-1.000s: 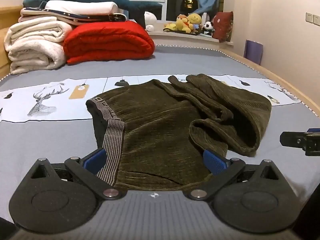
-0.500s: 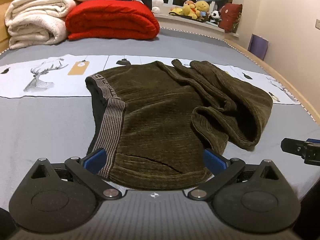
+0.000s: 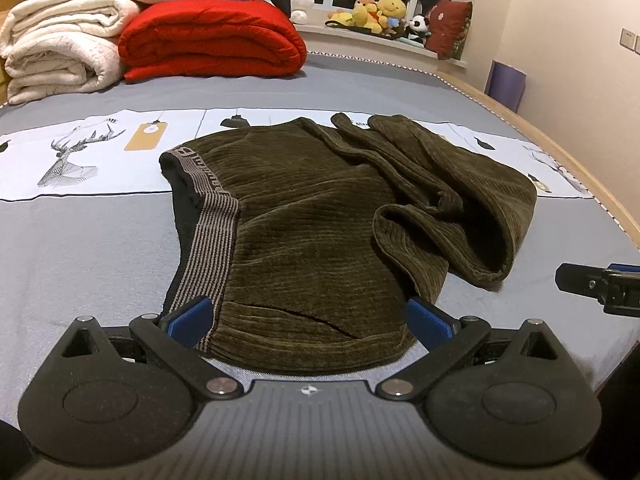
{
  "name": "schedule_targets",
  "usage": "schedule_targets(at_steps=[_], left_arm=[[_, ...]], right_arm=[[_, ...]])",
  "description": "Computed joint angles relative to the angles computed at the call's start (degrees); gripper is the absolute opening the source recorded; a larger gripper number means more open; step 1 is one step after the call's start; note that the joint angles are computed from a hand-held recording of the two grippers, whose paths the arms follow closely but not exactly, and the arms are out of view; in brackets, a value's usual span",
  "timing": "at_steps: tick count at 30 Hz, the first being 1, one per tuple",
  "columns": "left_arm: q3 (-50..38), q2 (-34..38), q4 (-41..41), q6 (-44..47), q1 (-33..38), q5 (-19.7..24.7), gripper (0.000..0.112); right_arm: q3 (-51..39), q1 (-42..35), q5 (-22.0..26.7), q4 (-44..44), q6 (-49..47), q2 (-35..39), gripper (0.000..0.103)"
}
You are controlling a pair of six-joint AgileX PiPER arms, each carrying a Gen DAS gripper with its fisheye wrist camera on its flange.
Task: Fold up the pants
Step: 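Approach the waistband of the corduroy pants with both tools open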
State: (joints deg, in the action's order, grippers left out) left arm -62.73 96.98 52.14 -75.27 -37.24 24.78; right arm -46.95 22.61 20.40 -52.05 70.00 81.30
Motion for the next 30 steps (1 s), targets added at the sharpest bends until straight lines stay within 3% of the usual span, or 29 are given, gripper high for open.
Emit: schedule_targets(at_steps=[30], left_arm=[[0.09,0.04,-0.30,0.75,0.01,-1.42,0.103]], right_arm=[[0.16,0.69,0.19,-1.34,0.71,0.20,0.096]])
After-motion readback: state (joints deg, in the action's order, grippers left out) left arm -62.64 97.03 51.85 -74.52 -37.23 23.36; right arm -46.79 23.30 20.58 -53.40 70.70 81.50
